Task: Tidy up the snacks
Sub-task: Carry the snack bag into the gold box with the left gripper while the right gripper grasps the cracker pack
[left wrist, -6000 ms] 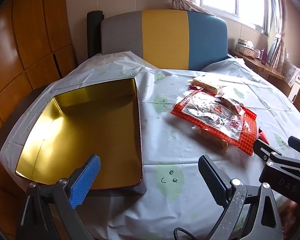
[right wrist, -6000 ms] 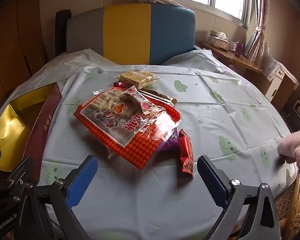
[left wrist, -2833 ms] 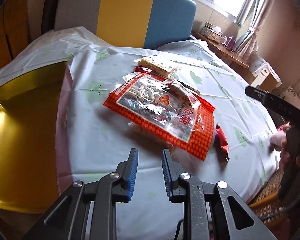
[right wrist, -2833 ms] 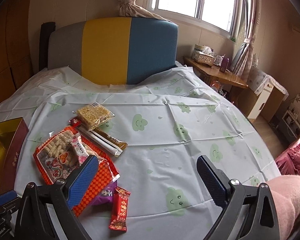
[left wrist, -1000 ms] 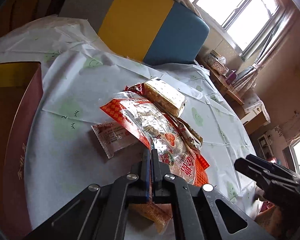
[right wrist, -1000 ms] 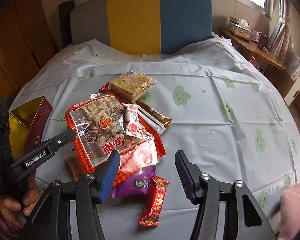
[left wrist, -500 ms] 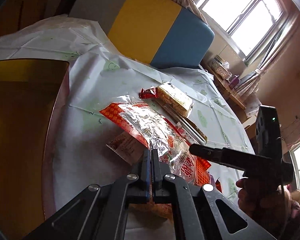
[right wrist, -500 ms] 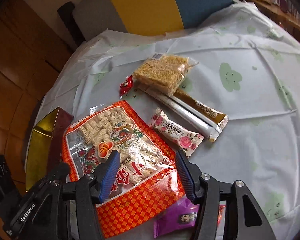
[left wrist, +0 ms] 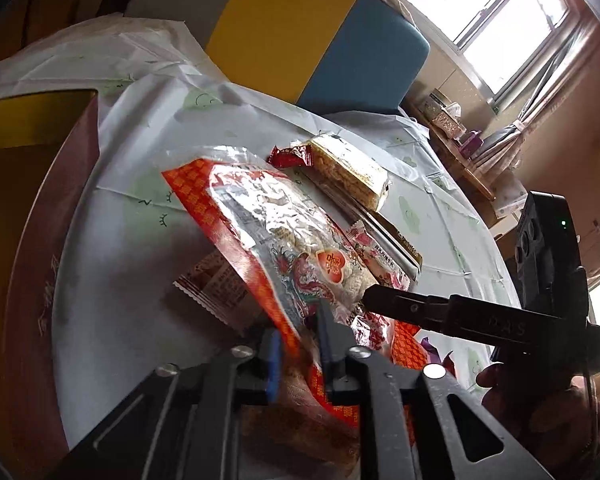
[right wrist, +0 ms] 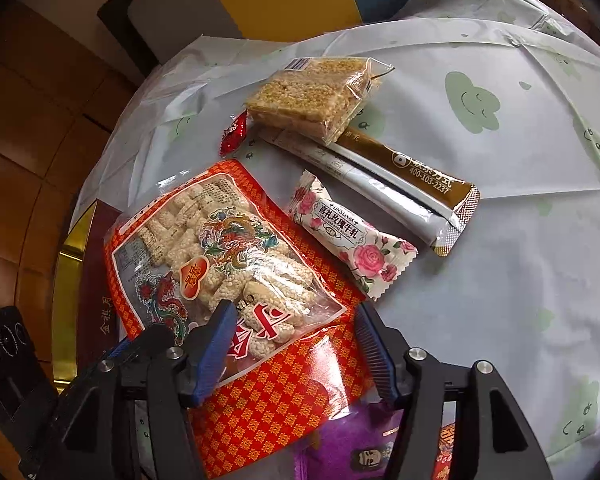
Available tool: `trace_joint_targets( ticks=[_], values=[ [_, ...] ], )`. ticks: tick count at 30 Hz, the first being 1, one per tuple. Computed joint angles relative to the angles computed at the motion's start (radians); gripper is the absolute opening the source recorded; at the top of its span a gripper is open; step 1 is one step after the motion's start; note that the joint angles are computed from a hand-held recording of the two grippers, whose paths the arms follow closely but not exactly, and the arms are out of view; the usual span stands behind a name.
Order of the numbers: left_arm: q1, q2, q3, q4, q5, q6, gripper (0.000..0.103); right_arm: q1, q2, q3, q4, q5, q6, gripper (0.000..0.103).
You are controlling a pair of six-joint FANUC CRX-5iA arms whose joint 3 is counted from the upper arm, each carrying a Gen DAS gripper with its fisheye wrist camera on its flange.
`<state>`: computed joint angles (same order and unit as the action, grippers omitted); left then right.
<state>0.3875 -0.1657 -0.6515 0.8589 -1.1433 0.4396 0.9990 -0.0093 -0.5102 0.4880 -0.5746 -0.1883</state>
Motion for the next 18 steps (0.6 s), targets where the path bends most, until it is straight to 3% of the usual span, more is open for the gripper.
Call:
trace_joint_targets(
  ticks=[7,11,18],
  values=[
    [0.031,-0.065,0.011,0.067,-0.025,-0.054,0.0,-0.001,0.006,0.04,-0.026,-0.024,0.067,0.064],
    [0.055,-0.072,0.043,0.099,-0.03,-0.09,0.0,-0.005,-0.032,-0.017,0.116,0.004,-0.08,0.064],
    [0.136,-0.066,0.092,0.134,-0.078,-0.099,0.0,0.015,-0.016,0.007,0.138,-0.136,-0.125,0.064]
  ],
)
